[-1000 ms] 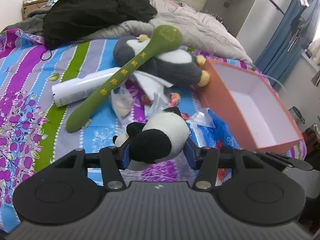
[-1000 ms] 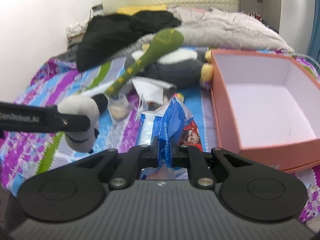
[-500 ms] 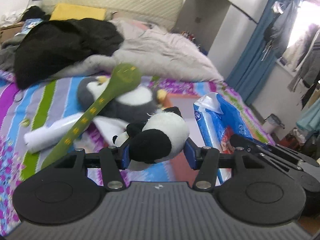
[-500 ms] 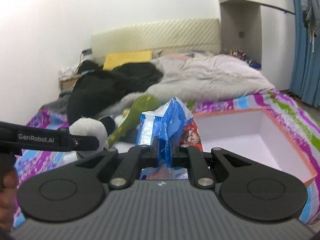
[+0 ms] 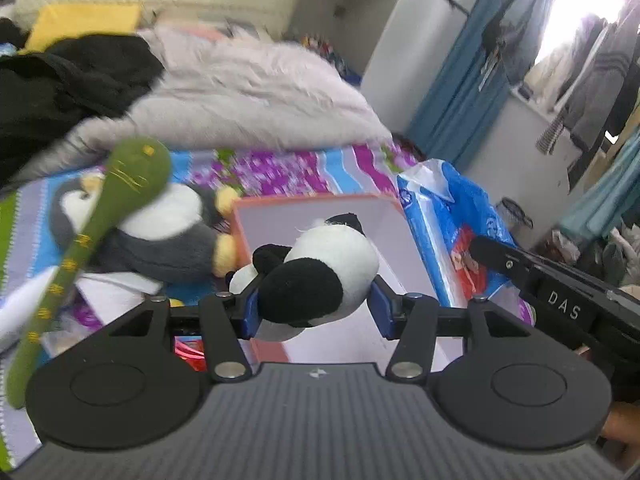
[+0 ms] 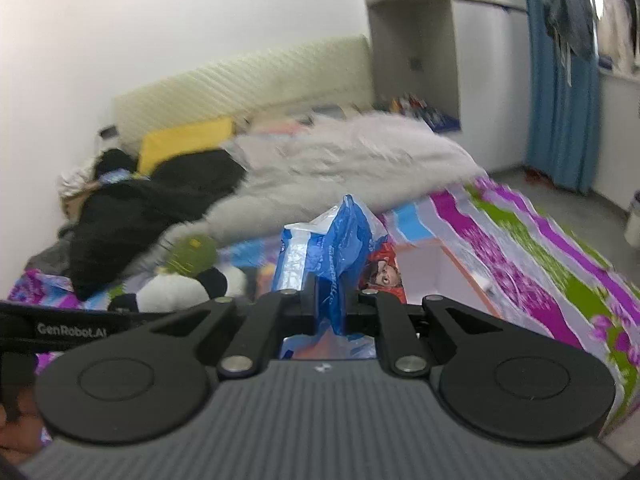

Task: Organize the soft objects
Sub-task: 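Carry the blue bag and panda plush over the pink box with both tools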

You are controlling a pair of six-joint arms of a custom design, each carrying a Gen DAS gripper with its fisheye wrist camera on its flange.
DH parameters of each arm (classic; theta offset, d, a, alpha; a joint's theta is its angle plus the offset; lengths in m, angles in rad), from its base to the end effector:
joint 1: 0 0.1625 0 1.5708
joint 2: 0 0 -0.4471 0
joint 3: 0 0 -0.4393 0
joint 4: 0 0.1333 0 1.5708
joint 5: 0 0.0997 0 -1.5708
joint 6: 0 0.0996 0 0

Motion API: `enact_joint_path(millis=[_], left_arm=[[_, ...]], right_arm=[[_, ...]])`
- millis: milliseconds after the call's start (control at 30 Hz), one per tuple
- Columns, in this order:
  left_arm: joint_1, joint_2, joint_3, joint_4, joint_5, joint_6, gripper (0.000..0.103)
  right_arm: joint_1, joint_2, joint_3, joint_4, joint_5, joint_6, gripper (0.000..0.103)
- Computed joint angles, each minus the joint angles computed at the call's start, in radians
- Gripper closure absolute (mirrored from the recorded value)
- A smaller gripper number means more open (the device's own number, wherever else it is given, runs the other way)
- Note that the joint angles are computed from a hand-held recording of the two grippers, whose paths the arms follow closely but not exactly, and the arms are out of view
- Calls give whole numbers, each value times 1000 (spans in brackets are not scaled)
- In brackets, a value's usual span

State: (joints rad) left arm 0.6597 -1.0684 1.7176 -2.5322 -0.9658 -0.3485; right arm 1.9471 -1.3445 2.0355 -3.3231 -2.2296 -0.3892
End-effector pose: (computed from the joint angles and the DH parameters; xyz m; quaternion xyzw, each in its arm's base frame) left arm -0.4251 -0.5701 0.2414 0.2173 0.9188 -0.2933 0.1504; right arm 0.2717 -0.4907 0.3669 0.1529 -0.8182 0.4771 0.2821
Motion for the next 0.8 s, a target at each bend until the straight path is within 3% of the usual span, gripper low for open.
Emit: enact_joint_path(millis=[200,533,800], left_arm=[[53,136,-138,112,-88,-23,44],[122,291,-299,272,-199,-121,44],[124,329,-342,345,-179,-90,43]], right_arm=[[-68,-21,-14,112,-63,29,90],[-186,-43,-18,294,-89,127,90],[-216,-55,2,321,-82,146,88]])
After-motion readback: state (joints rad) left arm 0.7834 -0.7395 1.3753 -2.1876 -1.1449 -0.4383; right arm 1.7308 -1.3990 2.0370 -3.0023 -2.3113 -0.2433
